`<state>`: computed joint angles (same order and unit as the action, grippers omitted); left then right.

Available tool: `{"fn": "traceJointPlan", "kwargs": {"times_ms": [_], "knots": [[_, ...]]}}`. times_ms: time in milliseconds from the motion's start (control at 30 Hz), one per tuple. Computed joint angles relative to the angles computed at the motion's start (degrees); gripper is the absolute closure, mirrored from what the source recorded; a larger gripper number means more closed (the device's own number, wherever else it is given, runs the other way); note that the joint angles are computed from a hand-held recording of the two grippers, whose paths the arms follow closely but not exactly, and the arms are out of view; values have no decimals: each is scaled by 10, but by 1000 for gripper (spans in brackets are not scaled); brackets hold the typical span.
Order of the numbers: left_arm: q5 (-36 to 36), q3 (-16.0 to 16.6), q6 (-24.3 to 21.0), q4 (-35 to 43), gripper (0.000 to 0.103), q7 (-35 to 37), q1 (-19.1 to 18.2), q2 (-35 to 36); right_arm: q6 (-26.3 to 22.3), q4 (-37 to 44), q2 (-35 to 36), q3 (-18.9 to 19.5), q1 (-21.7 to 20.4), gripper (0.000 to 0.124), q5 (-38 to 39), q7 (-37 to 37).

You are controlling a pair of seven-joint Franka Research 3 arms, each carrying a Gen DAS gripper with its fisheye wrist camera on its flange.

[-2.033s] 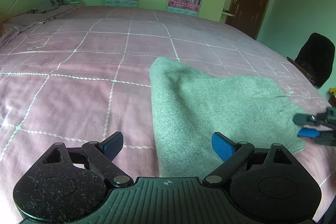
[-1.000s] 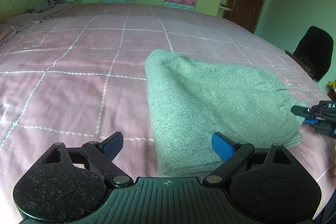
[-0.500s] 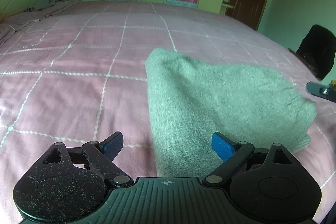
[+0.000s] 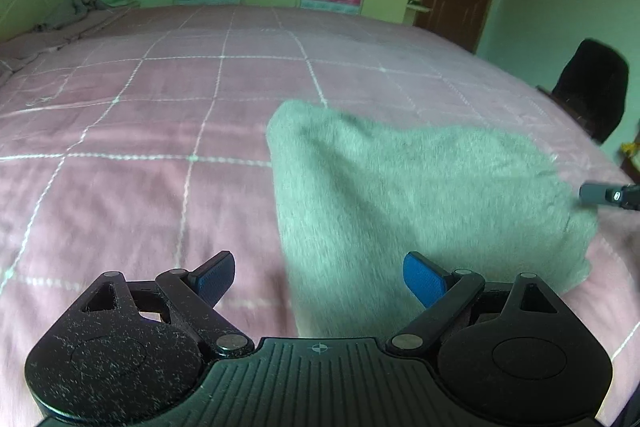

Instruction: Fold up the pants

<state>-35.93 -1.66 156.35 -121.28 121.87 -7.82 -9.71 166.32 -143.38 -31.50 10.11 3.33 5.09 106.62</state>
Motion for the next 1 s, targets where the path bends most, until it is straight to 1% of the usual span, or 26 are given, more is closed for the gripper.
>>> {"fn": "traceJointPlan", "kwargs": {"times_ms": [33,67,133,167,200,300,333,367,400,433,500,533,567,600,633,667,700,733,767,800,867,933,1000], "knots": [[-34,13,-24,18,12,22,-5,10,-12,2,3,-38,32,52,38,-6],[-74,24,-58,39,12,43,-5,21,-18,3,6,-78,65,52,83,-16],[-141,38,-156,91,12,62,13,53,-28,7,11,-165,139,50,190,-59],[-167,41,-199,112,12,68,24,69,-37,11,13,-201,169,50,239,-83],[-183,40,-226,128,13,71,34,83,-49,16,17,-227,186,49,277,-101],[-215,34,-321,179,13,58,70,130,-93,26,26,-281,221,47,368,-164],[-214,31,-349,195,18,48,81,146,-110,29,29,-297,230,47,394,-188],[-208,25,-366,204,24,39,89,159,-127,34,33,-308,235,48,414,-209],[-212,18,-371,206,32,40,96,166,-143,38,37,-318,241,48,435,-231],[-233,12,-386,214,33,44,108,178,-159,40,37,-328,247,48,457,-256],[-284,-1,-431,242,33,38,135,211,-193,54,52,-351,260,47,505,-304],[-305,-9,-452,255,33,34,148,228,-205,61,62,-356,262,47,523,-322],[-318,-19,-462,267,33,34,157,244,-215,70,73,-360,265,47,540,-340],[-324,-28,-460,274,34,37,161,253,-221,78,85,-363,267,47,559,-360],[-325,-38,-451,279,39,39,163,259,-226,88,99,-365,268,47,578,-376],[-318,-46,-429,279,45,36,161,260,-231,100,114,-364,268,48,591,-389],[-305,-54,-401,274,58,35,157,257,-233,111,128,-360,265,53,598,-398],[-305,-62,-382,272,67,38,157,258,-235,121,139,-352,260,57,594,-400],[-316,-71,-372,267,70,40,163,257,-238,131,150,-345,256,66,594,-407],[-332,-78,-369,260,76,45,171,254,-247,137,156,-343,250,71,598,-416],[-379,-87,-382,246,78,73,189,245,-270,150,161,-336,239,75,607,-427],[-408,-87,-393,247,78,96,198,237,-288,166,160,-328,231,77,619,-452],[-422,-84,-386,271,78,101,198,244,-305,195,176,-322,224,78,642,-474]]}}
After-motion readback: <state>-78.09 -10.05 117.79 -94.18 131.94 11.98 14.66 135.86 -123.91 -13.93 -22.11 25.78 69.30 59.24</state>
